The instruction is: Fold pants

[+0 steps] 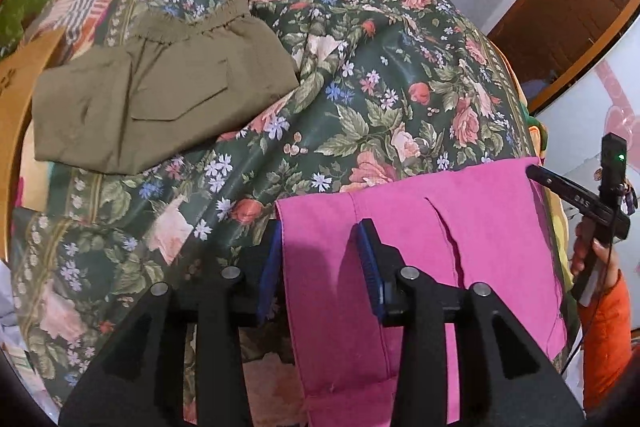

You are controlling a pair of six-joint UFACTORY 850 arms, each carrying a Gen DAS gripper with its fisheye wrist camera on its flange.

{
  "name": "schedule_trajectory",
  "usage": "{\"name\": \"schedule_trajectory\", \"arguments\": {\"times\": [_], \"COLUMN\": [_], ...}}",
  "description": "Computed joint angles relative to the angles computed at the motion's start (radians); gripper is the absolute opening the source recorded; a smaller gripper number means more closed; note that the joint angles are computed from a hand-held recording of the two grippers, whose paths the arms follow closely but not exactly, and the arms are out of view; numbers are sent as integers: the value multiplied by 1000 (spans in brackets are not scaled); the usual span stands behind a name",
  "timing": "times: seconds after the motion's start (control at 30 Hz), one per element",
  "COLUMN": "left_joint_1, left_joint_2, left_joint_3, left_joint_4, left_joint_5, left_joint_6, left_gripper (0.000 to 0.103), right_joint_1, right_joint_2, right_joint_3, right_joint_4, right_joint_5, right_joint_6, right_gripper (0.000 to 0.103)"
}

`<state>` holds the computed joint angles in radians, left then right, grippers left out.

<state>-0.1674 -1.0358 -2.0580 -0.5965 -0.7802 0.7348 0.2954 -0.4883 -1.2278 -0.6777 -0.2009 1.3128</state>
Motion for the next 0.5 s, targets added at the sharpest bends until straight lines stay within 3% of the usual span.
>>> {"name": "schedule_trajectory", "arguments": {"times": [0.03, 0.1, 0.13, 0.27, 0.37, 0.5], "left_joint_1": [3, 5, 2, -11, -3, 8], "left_joint_2": [1, 9, 29, 95, 85, 78], "left_joint_3": [6, 19, 50, 162, 154, 144], "left_joint_4": [-21, -38, -31, 11, 34, 19], "left_joint_5": [-6, -10, 26, 192, 188, 164], "left_joint_6": [23, 49, 60, 93, 66, 51], "left_gripper": [27, 6, 4, 3, 3, 3], "right_joint_1": [0, 3, 9, 37, 46, 36], "right_joint_2": [-5, -16, -23, -38, -52, -60], "right_joint_3": [0, -6, -13, -35, -56, -68], "right_joint_4": [-40, -130, -166, -339, -340, -286], "right_joint_5": [10, 15, 2, -86, -155, -190], "right_joint_6": [45, 132, 156, 265, 236, 191], "right_gripper": [37, 25, 12, 5, 2, 2]}}
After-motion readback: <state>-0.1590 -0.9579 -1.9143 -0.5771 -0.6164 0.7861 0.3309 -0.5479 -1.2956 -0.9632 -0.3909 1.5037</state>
